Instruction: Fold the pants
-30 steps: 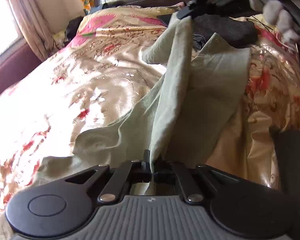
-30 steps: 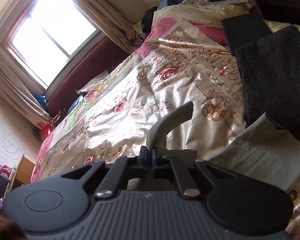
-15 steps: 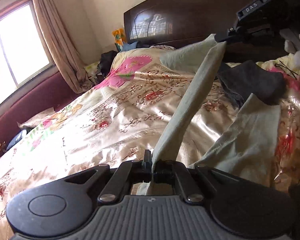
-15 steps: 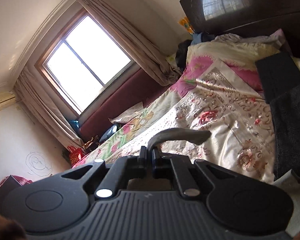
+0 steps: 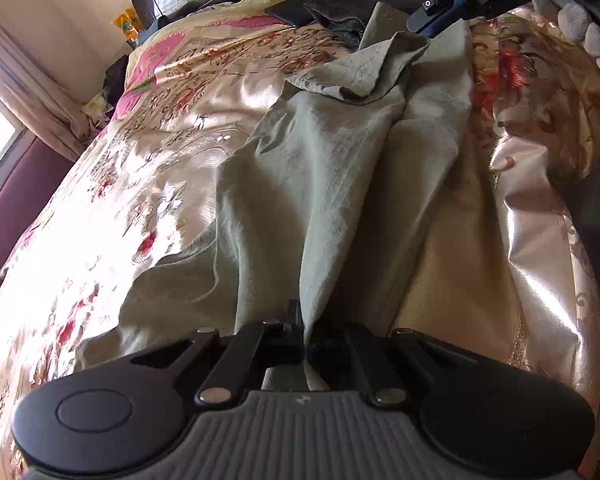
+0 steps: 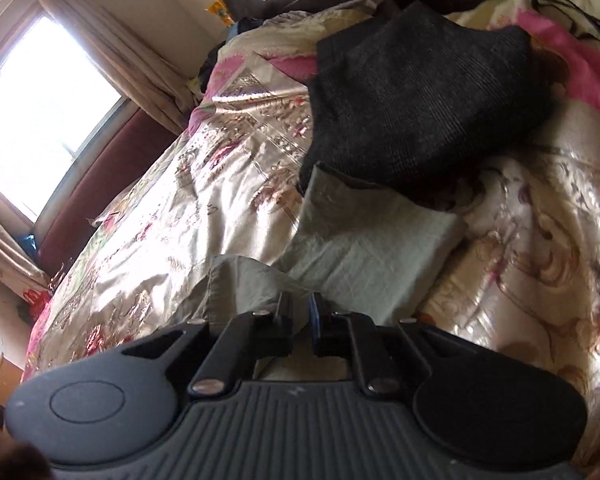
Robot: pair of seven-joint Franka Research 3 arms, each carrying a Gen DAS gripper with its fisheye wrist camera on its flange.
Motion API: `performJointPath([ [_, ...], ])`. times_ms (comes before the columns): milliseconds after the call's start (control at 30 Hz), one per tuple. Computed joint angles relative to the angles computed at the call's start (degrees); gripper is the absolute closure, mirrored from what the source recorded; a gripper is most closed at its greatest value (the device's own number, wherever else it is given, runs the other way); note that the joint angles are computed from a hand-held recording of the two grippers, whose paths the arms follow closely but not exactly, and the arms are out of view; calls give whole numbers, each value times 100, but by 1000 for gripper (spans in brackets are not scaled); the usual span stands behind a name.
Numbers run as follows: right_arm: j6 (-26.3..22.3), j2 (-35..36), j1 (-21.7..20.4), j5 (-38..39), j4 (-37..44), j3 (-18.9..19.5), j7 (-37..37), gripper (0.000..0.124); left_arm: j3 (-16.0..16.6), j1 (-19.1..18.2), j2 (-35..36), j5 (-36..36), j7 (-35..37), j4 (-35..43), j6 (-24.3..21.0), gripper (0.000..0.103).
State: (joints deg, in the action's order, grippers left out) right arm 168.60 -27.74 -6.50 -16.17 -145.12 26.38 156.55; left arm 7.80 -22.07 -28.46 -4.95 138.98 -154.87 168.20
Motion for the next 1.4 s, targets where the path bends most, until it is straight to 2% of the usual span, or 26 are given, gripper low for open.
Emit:
performJointPath([
  [33,-181,69,-18,-208,162,58,-258,95,3,4,44,-45,-63,68,-69,82],
  [133,-846,189,170,-964,509,123,-1082,86,62,-27,80,-234,-91,175,-230,82],
  [233,-1093,106,810,-1074,410,-287,-1860,84,75,-52,123,-370,-9,199,-236,82],
  [300,-1153,56,1025,-1159,328,-390,-2221,76,93,-75,130,-456,60,217,-264,82],
  [333,-1203,93,963,-1326,357,-301,-2238,73,104,-86,132,-495,105,225,-275,82],
  [433,-1290,464,824,-1821,599,-189,-2209,72,71,-57,194,-604,151,300,-335,82],
  [533,-1430,861,608,-2515,899,-73,-1694,76,12,1,210,-675,158,331,-378,82],
  [567,-1334,932,625,-2487,938,-191,-1525,78,-3,15,204,-687,173,332,-386,82],
  [633,-916,897,878,-1934,844,-645,-1280,118,-8,29,175,-713,221,335,-418,82],
  [667,-633,804,991,-1620,730,-867,-1114,121,9,16,157,-738,263,344,-444,82],
  [767,29,385,1203,-631,348,-1296,-925,121,92,-55,84,-866,432,383,-514,82],
  [800,166,214,1189,-424,221,-1336,-868,121,133,-93,30,-933,498,377,-525,82],
  [967,368,-619,1253,574,-421,-1528,-607,121,323,-251,-229,-1240,781,314,-685,82],
  [1067,222,-894,1036,830,-624,-1330,-543,121,307,-240,-255,-1268,963,253,-757,82],
  [1133,-207,-841,788,914,-558,-1119,-496,120,173,-115,-131,-1160,969,265,-812,82],
  [1200,-569,-553,1010,1265,-451,-1336,-849,120,109,-61,-63,-1112,1054,209,-664,82],
  [1233,-659,-455,917,1296,-436,-1229,-826,120,109,-58,-52,-1117,1063,230,-686,82],
  [1367,-801,-368,566,903,-272,-803,-793,114,106,-23,-33,-1175,1127,337,-790,82],
  [1400,-902,-290,606,813,-156,-824,-963,110,112,-32,-20,-1194,1169,350,-782,82],
])
